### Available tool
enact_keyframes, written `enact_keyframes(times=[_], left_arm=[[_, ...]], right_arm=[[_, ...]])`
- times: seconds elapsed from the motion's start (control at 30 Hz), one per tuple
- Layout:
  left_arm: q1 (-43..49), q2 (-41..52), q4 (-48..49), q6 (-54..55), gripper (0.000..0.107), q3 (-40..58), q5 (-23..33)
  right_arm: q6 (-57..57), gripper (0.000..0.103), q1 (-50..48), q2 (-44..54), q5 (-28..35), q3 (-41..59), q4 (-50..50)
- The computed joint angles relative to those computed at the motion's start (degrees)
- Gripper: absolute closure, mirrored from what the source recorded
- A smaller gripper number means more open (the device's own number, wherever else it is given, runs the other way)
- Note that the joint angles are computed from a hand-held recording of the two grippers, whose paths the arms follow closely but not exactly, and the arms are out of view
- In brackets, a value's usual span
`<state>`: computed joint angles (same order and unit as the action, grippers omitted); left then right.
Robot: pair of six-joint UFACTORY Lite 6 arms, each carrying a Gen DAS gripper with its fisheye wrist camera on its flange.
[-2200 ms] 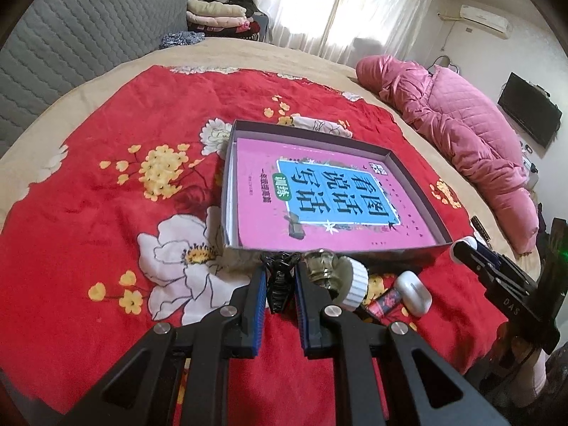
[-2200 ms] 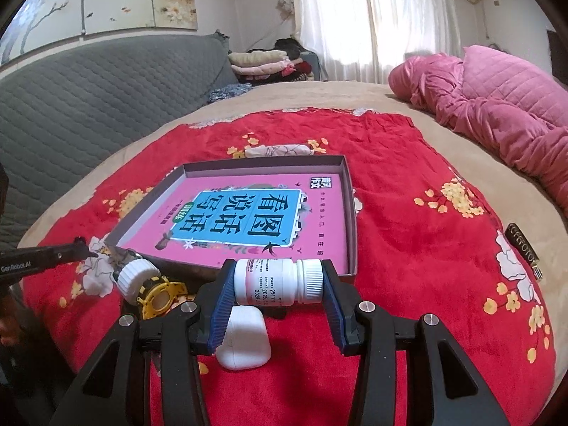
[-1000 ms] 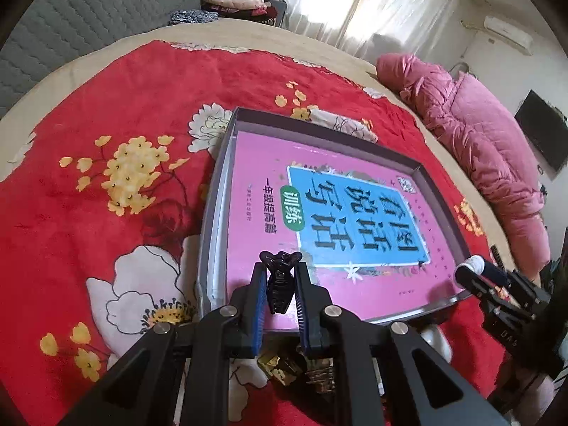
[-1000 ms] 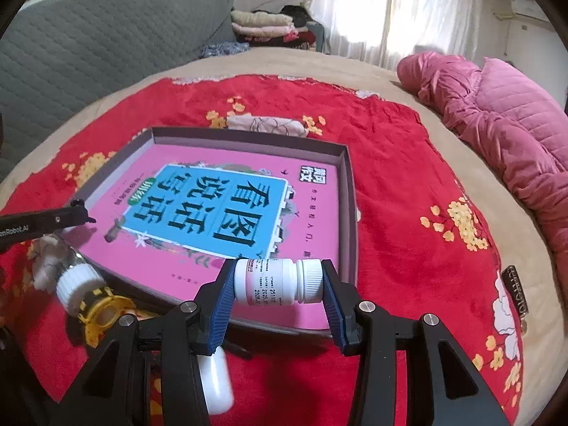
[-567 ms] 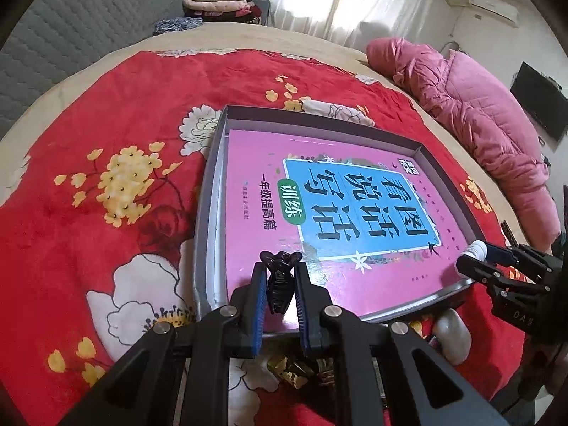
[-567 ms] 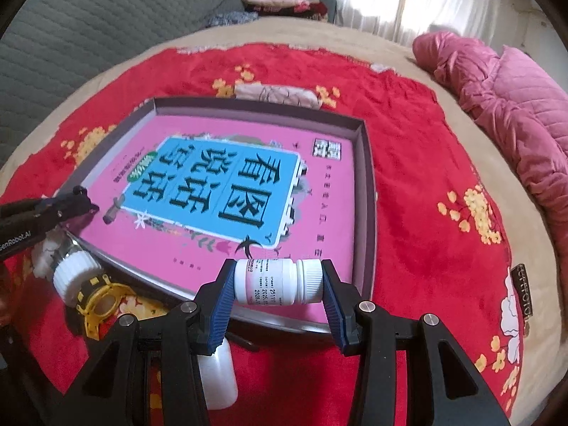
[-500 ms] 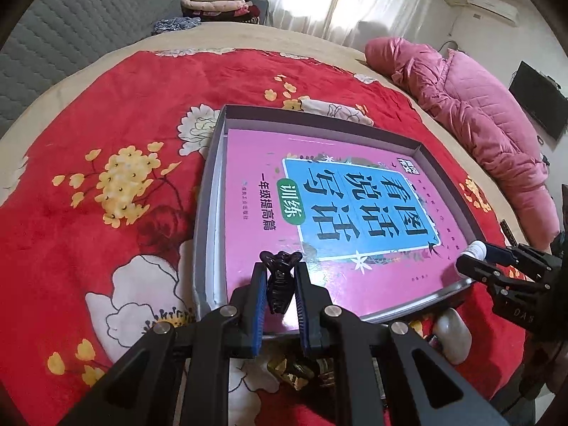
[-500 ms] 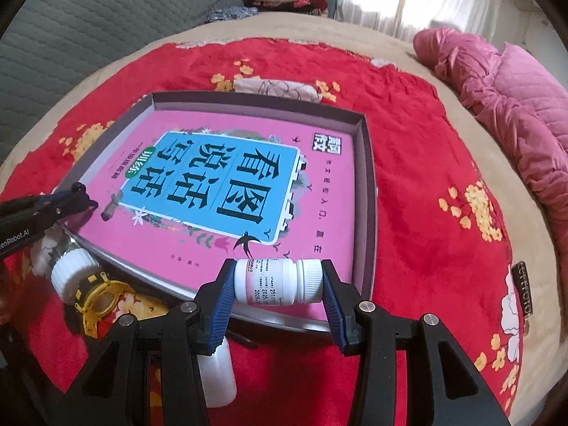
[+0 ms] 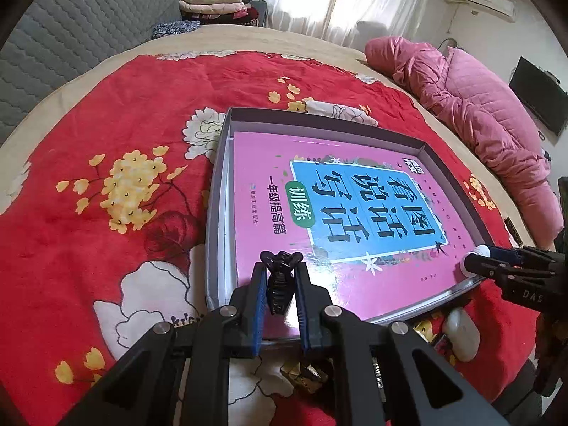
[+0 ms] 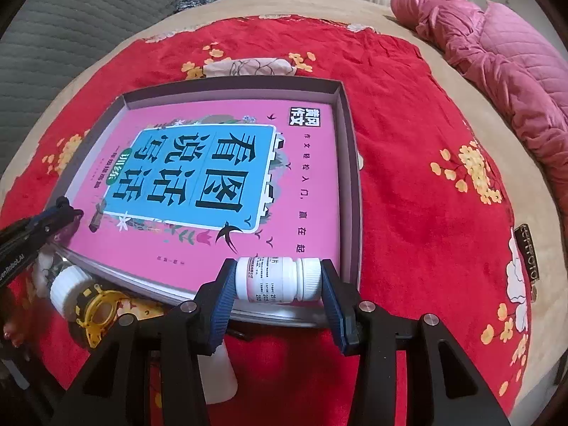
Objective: Organize rigid objects
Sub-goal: 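Lift the clip with left gripper over the box while right gripper carries the bottle into it, then open right gripper to set the pill bottle on the book in the box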
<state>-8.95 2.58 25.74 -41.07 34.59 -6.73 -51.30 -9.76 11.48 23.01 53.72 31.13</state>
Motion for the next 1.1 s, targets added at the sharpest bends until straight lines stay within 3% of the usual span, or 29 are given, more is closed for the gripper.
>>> enact_keyframes(times=[0.23,0.53,1.1], left_arm=[[-0.44,0.15,-0.54,0.87,0.091,0.15,0.06],[0.24,0.39,6.62,-4.97,0.091,0.38,-0.26],[2.02,0.62,20.38,-16.89,0.091,0.61,-1.52]], right_arm=[[-0.06,0.055,-0.07,-1.01,-0.77,-1.07,0.90],[2.77,0.049,0.58,-3.13,-2.92,-2.84,-2.00],[-8.00,0.044,-1.19,-7.65,-4.18,-7.74,9.74]])
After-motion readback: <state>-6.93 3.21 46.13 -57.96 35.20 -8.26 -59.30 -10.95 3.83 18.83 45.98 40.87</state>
